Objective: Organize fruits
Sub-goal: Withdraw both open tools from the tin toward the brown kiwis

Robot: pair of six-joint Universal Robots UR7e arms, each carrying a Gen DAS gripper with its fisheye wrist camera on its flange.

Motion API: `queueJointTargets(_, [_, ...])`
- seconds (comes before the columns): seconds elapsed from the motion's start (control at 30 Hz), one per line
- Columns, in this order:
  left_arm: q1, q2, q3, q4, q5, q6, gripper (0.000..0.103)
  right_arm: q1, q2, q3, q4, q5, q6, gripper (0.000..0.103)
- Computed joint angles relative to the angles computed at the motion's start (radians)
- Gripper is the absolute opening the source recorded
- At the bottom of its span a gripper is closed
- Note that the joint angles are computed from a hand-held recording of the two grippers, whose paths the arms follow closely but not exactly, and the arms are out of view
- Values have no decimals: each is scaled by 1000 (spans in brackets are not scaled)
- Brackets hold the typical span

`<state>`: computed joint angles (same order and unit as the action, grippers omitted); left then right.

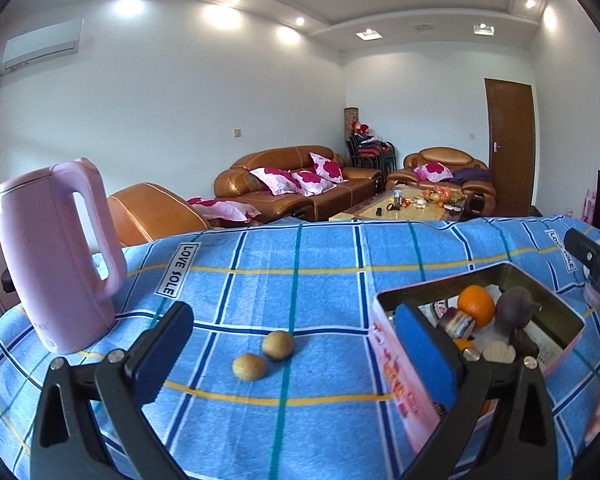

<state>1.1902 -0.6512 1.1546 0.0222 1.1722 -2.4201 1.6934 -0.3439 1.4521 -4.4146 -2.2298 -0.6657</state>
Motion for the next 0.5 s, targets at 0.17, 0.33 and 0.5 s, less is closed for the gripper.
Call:
queueJointTargets(0.17, [12, 4, -32, 33, -8, -4, 103, 21, 14, -13, 61, -15, 7, 81])
queueJointTargets(0.33, [27, 9, -68, 68, -3, -12, 103, 43, 46, -64, 91, -9, 36, 81])
queueJointTargets(0.5, [40, 15, -95, 71, -8, 21, 103, 73, 102, -167, 159, -34, 68, 81])
